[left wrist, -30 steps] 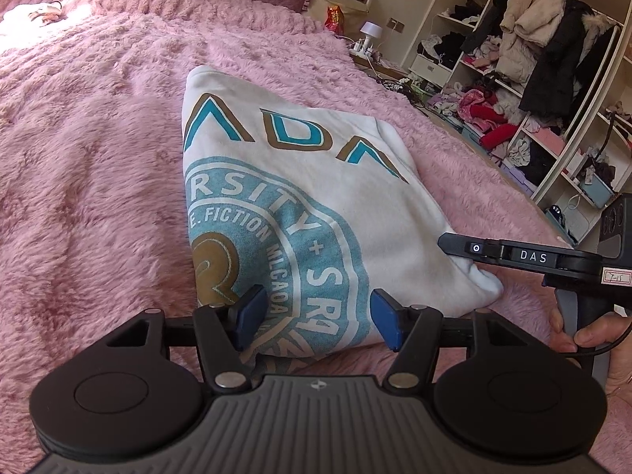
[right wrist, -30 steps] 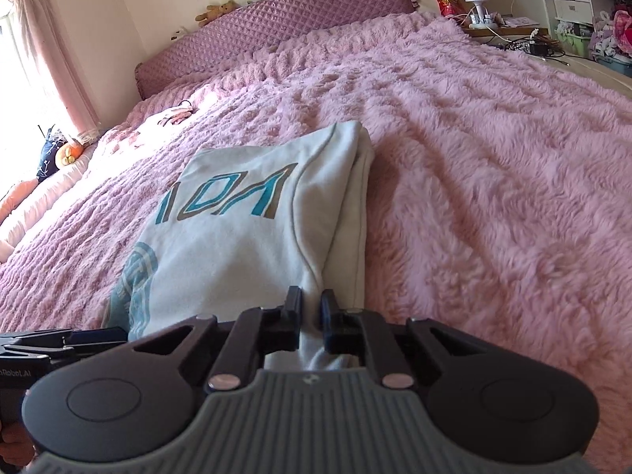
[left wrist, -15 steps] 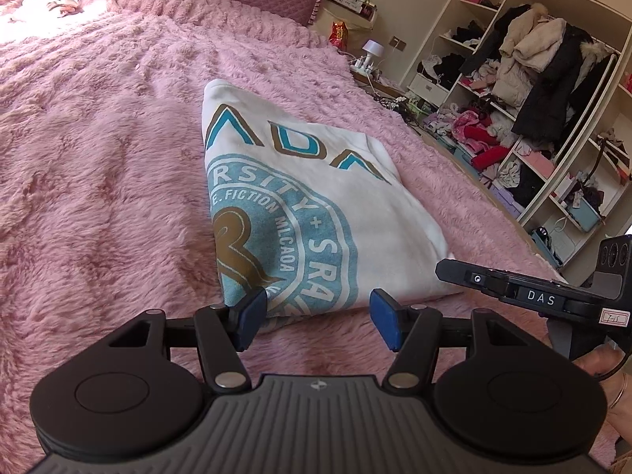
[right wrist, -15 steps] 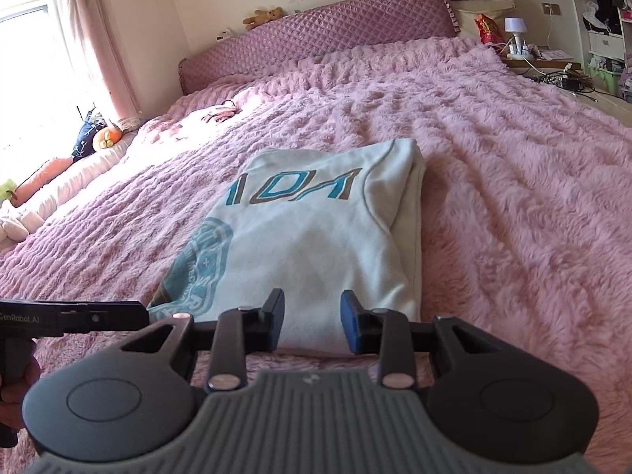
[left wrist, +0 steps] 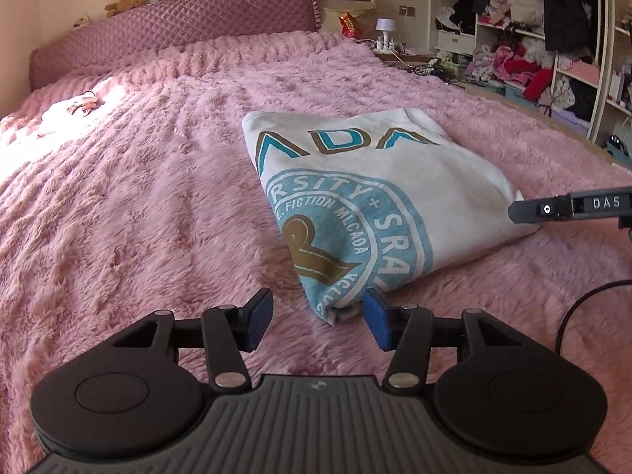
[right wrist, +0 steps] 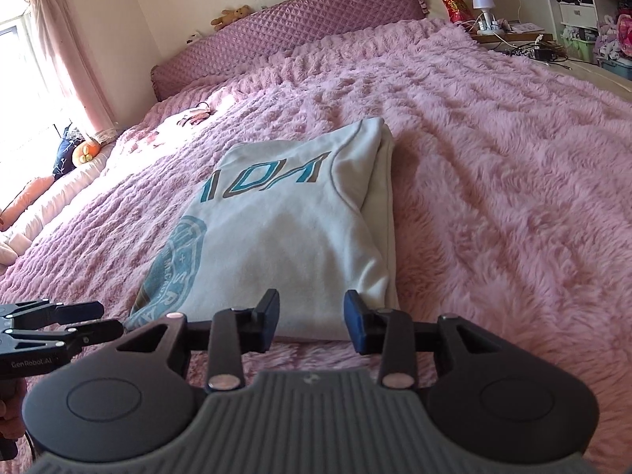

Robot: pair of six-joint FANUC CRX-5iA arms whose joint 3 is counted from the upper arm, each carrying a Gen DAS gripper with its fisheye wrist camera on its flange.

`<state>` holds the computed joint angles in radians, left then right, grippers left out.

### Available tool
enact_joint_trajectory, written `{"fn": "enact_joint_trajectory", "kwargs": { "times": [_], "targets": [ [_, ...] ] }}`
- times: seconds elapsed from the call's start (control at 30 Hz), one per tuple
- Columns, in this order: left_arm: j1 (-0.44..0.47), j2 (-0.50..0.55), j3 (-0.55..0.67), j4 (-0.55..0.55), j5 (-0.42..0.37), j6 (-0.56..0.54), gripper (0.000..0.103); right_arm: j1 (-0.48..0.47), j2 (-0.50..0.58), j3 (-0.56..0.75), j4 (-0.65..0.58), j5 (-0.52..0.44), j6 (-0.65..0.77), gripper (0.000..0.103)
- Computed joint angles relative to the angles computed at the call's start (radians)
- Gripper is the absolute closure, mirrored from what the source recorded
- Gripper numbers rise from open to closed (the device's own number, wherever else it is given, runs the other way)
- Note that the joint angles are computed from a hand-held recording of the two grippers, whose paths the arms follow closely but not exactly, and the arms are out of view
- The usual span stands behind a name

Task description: Fold small clothes

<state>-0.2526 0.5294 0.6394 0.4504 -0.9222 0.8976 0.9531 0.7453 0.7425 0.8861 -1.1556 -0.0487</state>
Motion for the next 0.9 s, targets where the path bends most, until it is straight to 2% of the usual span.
{"fn": "enact_joint_trajectory", "kwargs": {
  "times": [0.03,0.1,0.17,0.27,0.3,0.4,0.43,0.5,0.67,0.73,0.77,0.8,0.83,0.9],
  "targets": [
    [-0.002,0.003,0.002,-0.001,-0.013,-0.023,0.056,-0.001,0.001,0.002,-0.001,0.001,-0.005,0.070],
    [-0.010,0.004,0.003,-0.023,-0.013,-0.041,0.071,-0.001,0.003,0.003,0.000,0.001,-0.017,0.070],
    [-0.018,-0.005,-0.017,-0.043,0.015,-0.059,0.078,-0.002,0.002,0.002,0.000,0.002,-0.023,0.070],
    [-0.019,0.005,-0.008,-0.045,0.012,-0.069,0.083,-0.003,0.001,0.001,-0.004,0.003,-0.021,0.070],
    [-0.019,0.007,-0.008,-0.042,0.011,-0.073,0.090,-0.004,-0.005,-0.008,-0.005,0.007,-0.021,0.070],
    [-0.021,-0.013,-0.039,-0.042,0.041,-0.095,0.097,-0.005,-0.004,-0.008,-0.009,0.007,-0.015,0.070],
    [-0.024,-0.027,-0.054,-0.057,0.062,-0.089,0.097,-0.004,-0.003,-0.008,-0.007,0.005,-0.017,0.070],
    [-0.029,-0.030,-0.033,-0.103,0.050,-0.056,0.099,-0.004,-0.006,-0.014,-0.002,0.008,-0.028,0.070],
    [-0.036,0.056,0.124,-0.185,-0.115,0.044,0.102,-0.005,-0.010,-0.027,-0.011,0.016,-0.037,0.071],
    [-0.031,0.056,0.123,-0.171,-0.120,0.044,0.102,-0.006,-0.004,-0.012,-0.013,0.007,-0.033,0.070],
    [-0.025,0.047,0.112,-0.154,-0.118,0.040,0.100,-0.005,0.001,-0.001,-0.014,-0.001,-0.031,0.070],
    [-0.020,0.035,0.099,-0.147,-0.108,0.045,0.092,-0.003,0.004,0.007,-0.010,-0.008,-0.036,0.069],
    [-0.015,0.017,0.079,-0.136,-0.090,0.049,0.089,-0.001,-0.001,0.000,0.007,-0.003,-0.054,0.068],
    [-0.002,-0.011,0.039,-0.096,-0.048,0.044,0.076,-0.001,-0.006,-0.010,0.045,0.006,-0.071,0.068]
  ]
}}
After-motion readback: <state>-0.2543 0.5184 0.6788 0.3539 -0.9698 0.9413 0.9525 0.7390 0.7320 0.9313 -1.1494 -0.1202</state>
